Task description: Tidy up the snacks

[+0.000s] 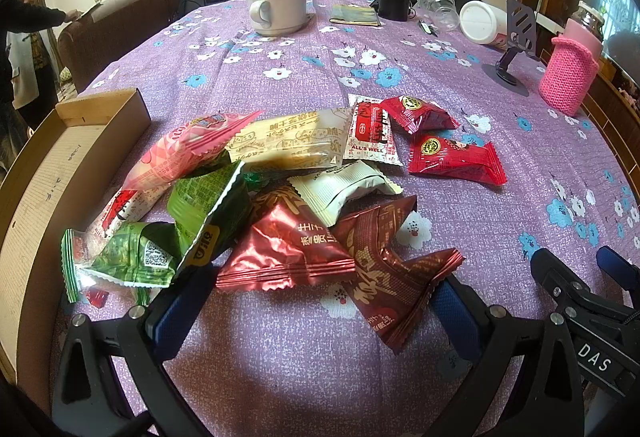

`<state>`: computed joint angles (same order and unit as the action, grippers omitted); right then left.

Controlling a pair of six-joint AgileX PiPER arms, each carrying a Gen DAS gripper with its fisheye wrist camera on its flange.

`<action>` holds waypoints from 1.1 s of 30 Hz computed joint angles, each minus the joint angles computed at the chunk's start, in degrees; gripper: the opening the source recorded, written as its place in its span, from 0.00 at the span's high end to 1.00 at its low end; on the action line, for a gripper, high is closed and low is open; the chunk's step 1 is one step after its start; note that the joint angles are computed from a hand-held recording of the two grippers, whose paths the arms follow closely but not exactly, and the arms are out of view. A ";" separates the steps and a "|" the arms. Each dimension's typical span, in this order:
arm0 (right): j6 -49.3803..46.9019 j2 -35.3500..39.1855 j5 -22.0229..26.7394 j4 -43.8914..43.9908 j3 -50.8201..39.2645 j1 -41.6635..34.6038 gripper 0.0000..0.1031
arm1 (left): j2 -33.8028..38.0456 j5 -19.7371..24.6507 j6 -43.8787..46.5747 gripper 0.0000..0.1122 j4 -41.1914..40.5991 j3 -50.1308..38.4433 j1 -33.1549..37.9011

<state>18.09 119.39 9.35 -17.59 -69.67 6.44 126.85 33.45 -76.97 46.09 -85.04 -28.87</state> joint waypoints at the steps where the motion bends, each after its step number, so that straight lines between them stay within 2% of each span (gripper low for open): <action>1: 3.71 0.00 0.22 -3.10 0.00 0.29 0.00 | -0.05 -0.09 -0.05 0.09 0.00 0.07 0.05; 5: 11.62 0.07 0.81 -8.99 -0.01 0.86 0.00 | -0.10 -0.13 -0.32 0.09 0.22 0.29 0.08; 7: 19.75 -0.20 3.30 -14.14 -0.35 1.73 0.00 | -0.10 -0.15 -0.84 0.09 0.36 0.47 0.10; 9: 22.63 0.11 5.70 -14.55 -1.40 2.22 0.00 | 0.00 -0.33 -0.51 0.09 0.13 0.49 0.23; 11: 23.72 -0.02 7.26 -14.10 -1.72 2.55 0.00 | -0.09 -0.47 0.32 0.09 -0.42 0.58 0.38; 33: 26.70 -0.59 6.24 -17.30 -0.36 2.57 0.00 | -0.24 -0.43 0.56 0.09 -0.52 0.42 0.25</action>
<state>44.79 118.80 15.59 -34.89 -70.03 9.01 126.61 33.01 -76.41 45.57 -84.62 -28.62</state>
